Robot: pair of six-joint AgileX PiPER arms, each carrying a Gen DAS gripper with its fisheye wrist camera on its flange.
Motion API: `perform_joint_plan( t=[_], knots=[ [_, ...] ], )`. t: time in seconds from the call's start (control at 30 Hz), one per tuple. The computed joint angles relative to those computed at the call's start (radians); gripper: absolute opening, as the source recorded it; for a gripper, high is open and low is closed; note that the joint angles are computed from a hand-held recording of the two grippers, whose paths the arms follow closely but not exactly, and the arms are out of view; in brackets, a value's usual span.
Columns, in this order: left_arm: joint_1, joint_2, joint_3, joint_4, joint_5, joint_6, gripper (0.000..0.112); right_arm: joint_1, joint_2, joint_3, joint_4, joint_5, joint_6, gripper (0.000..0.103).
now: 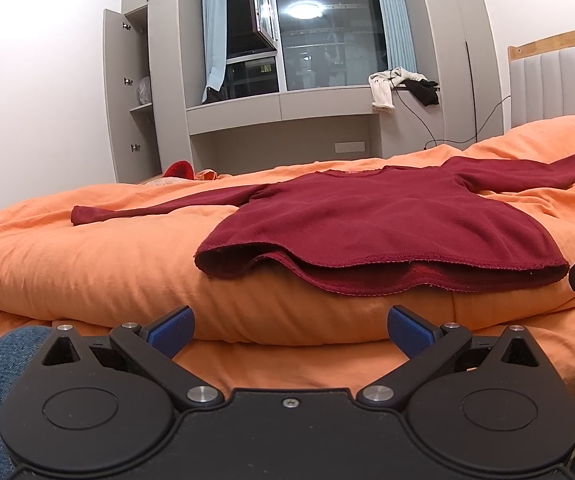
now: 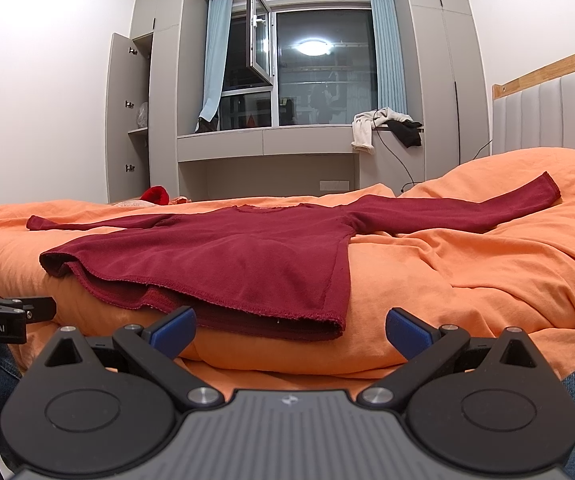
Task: Fold small clothes
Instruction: 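Move the right gripper to the sweater's sleeve cuff and grasp it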
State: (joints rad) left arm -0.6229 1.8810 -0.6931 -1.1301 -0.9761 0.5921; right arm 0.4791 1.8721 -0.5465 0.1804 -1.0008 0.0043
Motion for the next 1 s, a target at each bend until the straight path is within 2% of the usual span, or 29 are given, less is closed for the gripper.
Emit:
perform_joint_plan(
  t=[0.1,0.2,0.3,0.37,0.5,0.83,1.0],
  knots=[
    [0.011,-0.018,-0.012,-0.01,0.042,0.036,0.102,-0.002,-0.005,-0.031,0.009,0.05,0.005,0.103],
    [0.045,-0.039,-0.042,-0.017,0.122,0.091,0.103,-0.01,-0.043,-0.094,0.027,0.197,-0.02,0.103],
    [0.087,-0.049,-0.104,-0.044,0.198,0.147,0.102,-0.027,-0.054,-0.169,0.048,0.289,-0.052,0.103],
    [0.11,-0.041,-0.153,-0.055,0.219,0.186,0.102,-0.055,-0.053,-0.239,0.025,0.373,-0.048,0.103],
    [0.136,0.006,-0.295,-0.125,0.225,0.363,0.102,-0.114,-0.026,-0.363,-0.054,0.471,-0.02,0.103],
    [0.21,0.178,-0.731,-0.355,0.32,0.756,0.103,-0.241,0.126,-0.741,-0.432,0.699,0.29,0.103],
    [0.248,0.325,-1.029,-0.581,0.363,1.061,0.102,-0.285,0.24,-0.951,-0.676,0.779,0.508,0.103]
  ],
)
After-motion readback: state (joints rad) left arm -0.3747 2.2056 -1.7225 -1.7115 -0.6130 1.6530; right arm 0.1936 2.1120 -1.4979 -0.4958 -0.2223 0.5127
